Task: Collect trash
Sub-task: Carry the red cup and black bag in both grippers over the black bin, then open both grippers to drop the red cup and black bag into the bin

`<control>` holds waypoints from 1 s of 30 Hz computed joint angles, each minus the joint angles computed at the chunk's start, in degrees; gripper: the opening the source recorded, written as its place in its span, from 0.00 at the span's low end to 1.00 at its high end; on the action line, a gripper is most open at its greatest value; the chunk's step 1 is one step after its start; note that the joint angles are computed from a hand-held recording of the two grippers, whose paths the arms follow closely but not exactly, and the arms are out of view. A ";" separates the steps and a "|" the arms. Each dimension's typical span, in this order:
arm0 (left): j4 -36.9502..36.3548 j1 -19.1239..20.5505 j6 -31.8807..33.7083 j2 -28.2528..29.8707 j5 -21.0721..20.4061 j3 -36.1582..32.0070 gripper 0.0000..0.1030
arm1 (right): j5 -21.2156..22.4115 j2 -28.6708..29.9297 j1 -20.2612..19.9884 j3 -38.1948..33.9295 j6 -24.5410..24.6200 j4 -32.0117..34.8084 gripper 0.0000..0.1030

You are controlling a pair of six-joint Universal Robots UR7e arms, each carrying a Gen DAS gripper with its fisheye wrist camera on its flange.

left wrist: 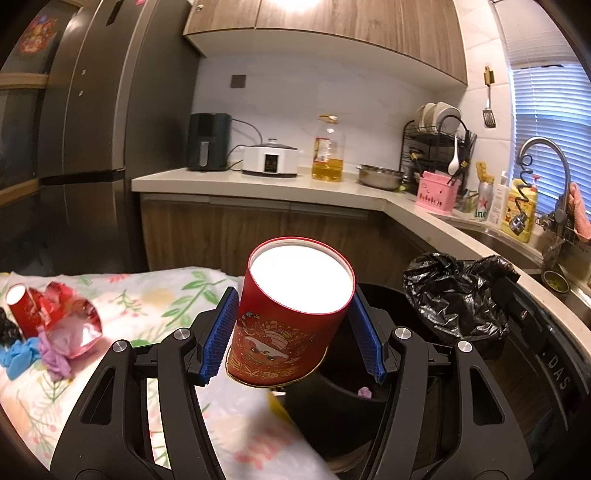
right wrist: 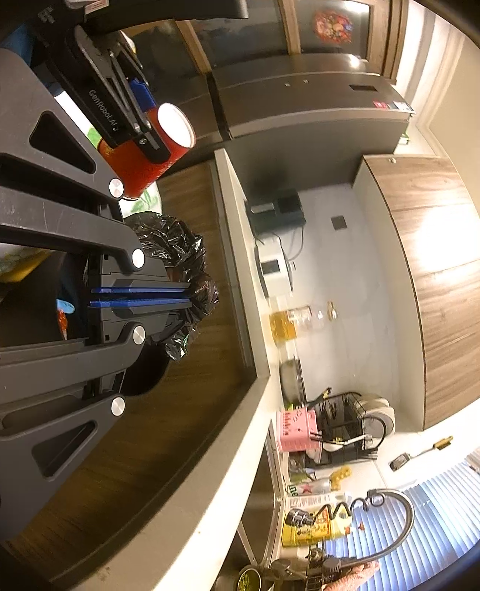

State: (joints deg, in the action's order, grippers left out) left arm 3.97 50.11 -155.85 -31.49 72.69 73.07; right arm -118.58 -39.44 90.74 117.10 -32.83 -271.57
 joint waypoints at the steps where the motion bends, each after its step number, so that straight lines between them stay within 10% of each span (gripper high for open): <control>1: 0.29 -0.10 -0.09 0.57 0.18 -0.64 0.57 | 0.03 -0.22 -0.22 -0.01 -0.05 -0.12 0.04; 30: 5.00 0.09 -0.45 8.90 4.04 -11.27 0.57 | -0.04 -1.45 -3.39 -2.69 1.49 4.10 0.04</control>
